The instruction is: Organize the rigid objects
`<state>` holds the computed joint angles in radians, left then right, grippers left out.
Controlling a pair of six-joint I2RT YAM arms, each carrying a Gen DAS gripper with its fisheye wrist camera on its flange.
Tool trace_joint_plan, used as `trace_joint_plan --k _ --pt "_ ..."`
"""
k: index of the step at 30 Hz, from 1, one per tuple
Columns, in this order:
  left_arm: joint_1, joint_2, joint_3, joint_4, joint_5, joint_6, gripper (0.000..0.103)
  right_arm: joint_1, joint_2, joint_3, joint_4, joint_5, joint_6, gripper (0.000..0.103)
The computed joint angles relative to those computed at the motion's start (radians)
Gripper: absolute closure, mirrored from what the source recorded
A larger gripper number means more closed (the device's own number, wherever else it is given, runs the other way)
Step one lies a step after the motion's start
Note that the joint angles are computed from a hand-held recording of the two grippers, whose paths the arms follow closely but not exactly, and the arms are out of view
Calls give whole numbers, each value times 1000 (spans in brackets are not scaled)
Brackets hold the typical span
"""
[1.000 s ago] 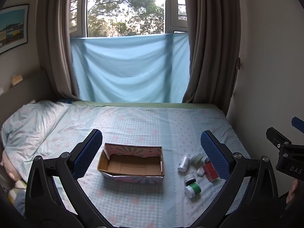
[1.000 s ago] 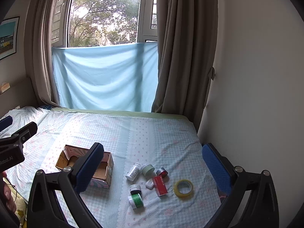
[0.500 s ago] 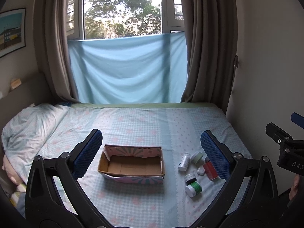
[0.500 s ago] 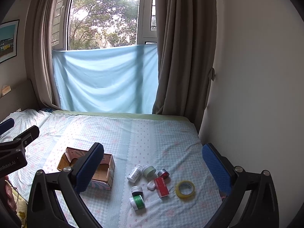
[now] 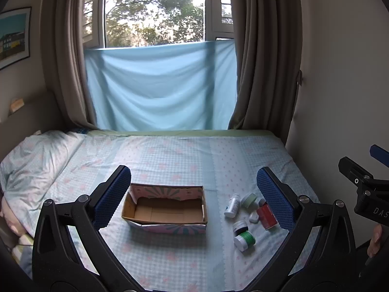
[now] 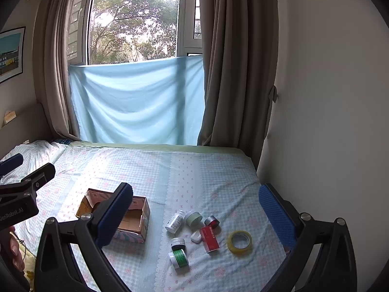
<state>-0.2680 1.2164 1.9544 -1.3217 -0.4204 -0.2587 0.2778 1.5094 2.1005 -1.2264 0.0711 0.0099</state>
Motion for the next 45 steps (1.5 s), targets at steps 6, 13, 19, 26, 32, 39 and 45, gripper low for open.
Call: trace_joint_plan --k 6,13,19,26,32,39,45 --pt "18 8 6 0 19 6 0 -2 0 -1 0 -2 -1 0" --pt "67 24 18 -15 74 21 0 2 12 23 -19 6 4 0" --pt "145 58 -9 -11 177 73 0 -9 57 85 -77 44 17 0" --pt "175 142 -149 89 300 108 0 -80 15 -114 -43 67 -9 0" --pt "122 346 -166 176 337 101 0 -186 26 -346 82 -41 -122 0" --pt "83 781 59 178 367 143 0 -236 170 -611 416 -163 -246 0" --pt "69 1330 636 -54 380 191 1 -268 551 -401 413 -209 -264 0"
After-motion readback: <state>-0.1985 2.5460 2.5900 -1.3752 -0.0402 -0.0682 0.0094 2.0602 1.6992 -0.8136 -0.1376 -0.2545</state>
